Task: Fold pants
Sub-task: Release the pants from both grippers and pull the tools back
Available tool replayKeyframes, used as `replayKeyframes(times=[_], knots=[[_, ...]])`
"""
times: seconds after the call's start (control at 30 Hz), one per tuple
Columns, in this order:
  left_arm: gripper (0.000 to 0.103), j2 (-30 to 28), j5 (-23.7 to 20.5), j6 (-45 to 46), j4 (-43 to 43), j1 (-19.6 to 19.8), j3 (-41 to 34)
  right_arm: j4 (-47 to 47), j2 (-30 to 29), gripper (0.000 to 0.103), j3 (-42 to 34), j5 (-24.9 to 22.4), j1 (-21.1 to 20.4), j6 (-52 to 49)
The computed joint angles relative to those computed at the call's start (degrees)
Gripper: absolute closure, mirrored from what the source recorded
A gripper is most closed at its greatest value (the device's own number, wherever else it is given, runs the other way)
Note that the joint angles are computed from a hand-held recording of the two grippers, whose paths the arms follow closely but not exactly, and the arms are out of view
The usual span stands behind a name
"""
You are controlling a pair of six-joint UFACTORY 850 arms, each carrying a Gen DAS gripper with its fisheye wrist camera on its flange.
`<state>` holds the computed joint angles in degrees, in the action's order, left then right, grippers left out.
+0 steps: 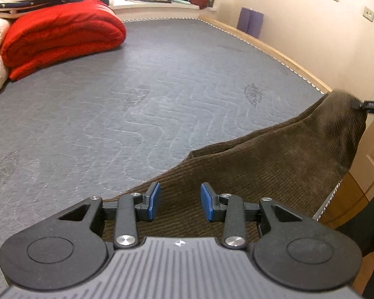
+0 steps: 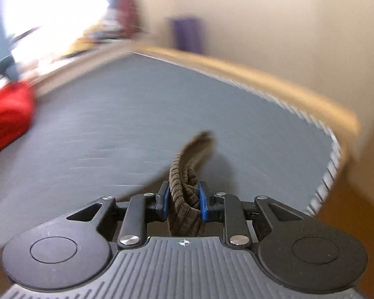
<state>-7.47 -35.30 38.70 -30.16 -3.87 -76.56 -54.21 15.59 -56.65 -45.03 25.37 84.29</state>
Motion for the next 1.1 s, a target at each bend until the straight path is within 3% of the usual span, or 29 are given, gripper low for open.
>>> replayKeyframes(times=[0.1, 0.17, 0.3, 0.4, 0.47, 0.53, 0.67, 0.8, 1.03, 1.1], knots=[[0.063, 0.8, 0.43, -0.39, -0.17, 0.86, 0.72, -7.53, -7.44, 0.078, -7.9, -6.75, 15.35, 1.41], [0.063, 1.2, 0.62, -1.07, -0.18, 1.61, 1.06, -9.47, -13.19, 0.078, -12.61, -7.38, 22.53, 0.88], [0.063, 1.53, 0.64, -3.31, 0.64, 2.96, 1.22, -4.85, -24.71, 0.074, -20.59, -2.3, 30.38, -2.06], [0.063, 1.84, 0.23, -3.37, -0.27, 4.12, 1.45, 13.13, -30.81, 0.075, -23.24, 10.66, 31.87, -16.25], [0.063, 2.11, 0.07, -4.09, 0.16, 4.6, 1.65, 25.12, -32.87, 0.075, -23.9, 14.12, 32.88, -27.51], [0.061, 2.49, 0.07, -3.46, -0.27, 5.26, 2.01, 31.53, -32.53, 0.075, -24.04, 14.71, 33.29, -36.29], [0.06, 2.85, 0.15, -2.83, 0.03, 5.56, 2.46, 22.19, -28.39, 0.058, -20.5, 13.75, 32.57, -32.11], [0.06, 2.56, 0.37, -3.85, 2.41, 5.23, 2.51, 13.16, -26.85, 0.057, -17.95, 7.88, 29.87, -29.41], [0.06, 1.42, 0.88, -7.27, 6.17, 4.61, 2.37, 9.16, -30.38, 0.056, -16.86, 10.33, 28.79, -29.6], [0.06, 0.98, 1.01, -7.86, 7.15, 4.49, 2.16, 13.15, -31.36, 0.056, -17.08, 12.65, 28.47, -36.04]])
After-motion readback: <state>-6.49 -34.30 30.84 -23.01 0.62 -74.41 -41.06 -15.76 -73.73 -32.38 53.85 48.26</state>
